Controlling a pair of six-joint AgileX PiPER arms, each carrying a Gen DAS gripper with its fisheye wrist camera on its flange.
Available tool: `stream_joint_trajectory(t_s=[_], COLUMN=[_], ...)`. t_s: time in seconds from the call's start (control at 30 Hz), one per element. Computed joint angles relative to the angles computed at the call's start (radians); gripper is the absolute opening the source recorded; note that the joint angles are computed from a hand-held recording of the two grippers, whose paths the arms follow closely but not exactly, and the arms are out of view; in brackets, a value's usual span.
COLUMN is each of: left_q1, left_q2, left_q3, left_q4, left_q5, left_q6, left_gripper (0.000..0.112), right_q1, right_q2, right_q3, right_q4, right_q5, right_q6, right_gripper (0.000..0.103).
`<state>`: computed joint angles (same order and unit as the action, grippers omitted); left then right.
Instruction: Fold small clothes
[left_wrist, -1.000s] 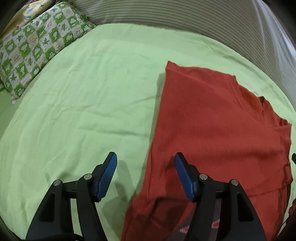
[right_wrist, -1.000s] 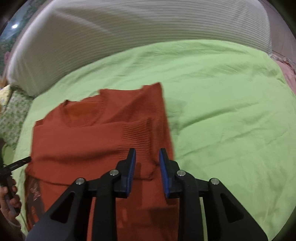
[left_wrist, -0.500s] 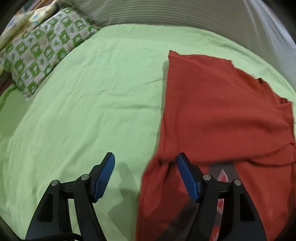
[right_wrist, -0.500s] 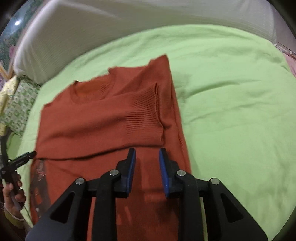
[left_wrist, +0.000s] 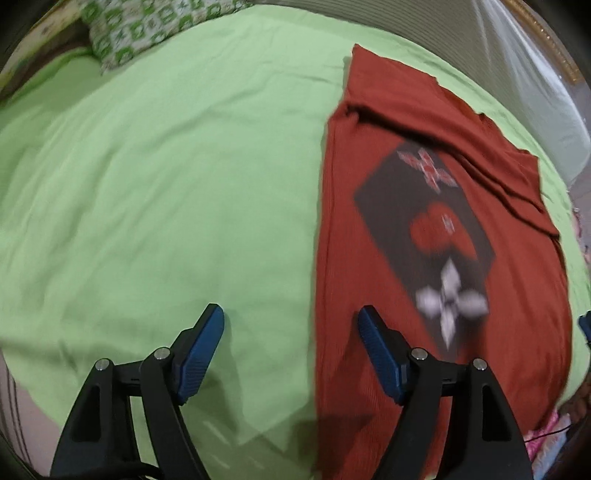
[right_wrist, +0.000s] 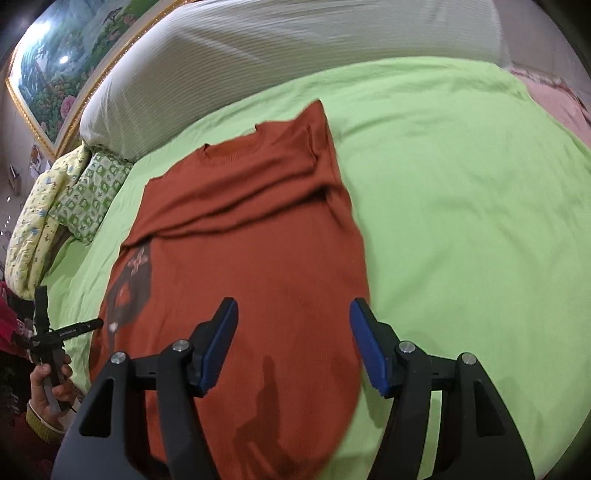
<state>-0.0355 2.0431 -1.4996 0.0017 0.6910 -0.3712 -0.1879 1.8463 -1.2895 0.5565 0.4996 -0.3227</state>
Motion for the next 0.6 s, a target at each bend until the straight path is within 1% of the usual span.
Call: stream_joint_trajectory(t_s=[0.1, 0.17, 0.27, 0.3, 0.4, 0.43, 0.53, 0.6], left_q1=[-0.011, -0.033, -0.074, -0.082, -0.095, -0.102, -0.123, -0.125], left_q2=[-0.094, -0.124, -0.151, -0.160, -0.180, -0.183, -0.186, -0.182], left_q3=[0.171, 0.233, 0.279, 0.304, 0.346, 0.355, 0.376, 0.379], left_q4=[-0.064, -0.035, 0.038, 0.041, -0.010, -0.027, -0.057, -0.121], left_q5=[-0.088, -0.120, -0.136, -0.155, -0.179, -0.181, -0.187, -0.196], left_q6=[0.067, 0.055, 0.007, 0.001, 0.049, 0.069, 0.101, 0.151], left_gripper=[0.079, 0.079, 0.080, 0.081, 0.084, 0.085, 0.085, 0.085], right_q1=[-0.031, -0.040, -0.046, -0.043, -0.018, -0.014, -0.032, -0.038], right_q2=[-0.084, -0.119, -0.147, -0.156, -0.202, -0.211, -0.227, -0.230], right_q3=[0.158, 0.236, 0.324, 0.351, 0.427, 0.437, 0.464, 0.475], right_q4=[0.158, 0.222, 0.286, 0.312, 0.383, 0.389, 0.456, 0.502], right_q5=[-0.016, -0.022, -0.020, -0.025, -0.068, -0.073, -0.036, -0.009], right_q6=[-0.129, -0.191, -0.259, -0.289, -0.372, -0.375, -0.432, -0.477], right_gripper=[0.064, 0.064, 0.064, 0.064, 0.064, 0.064, 0.064, 0.064])
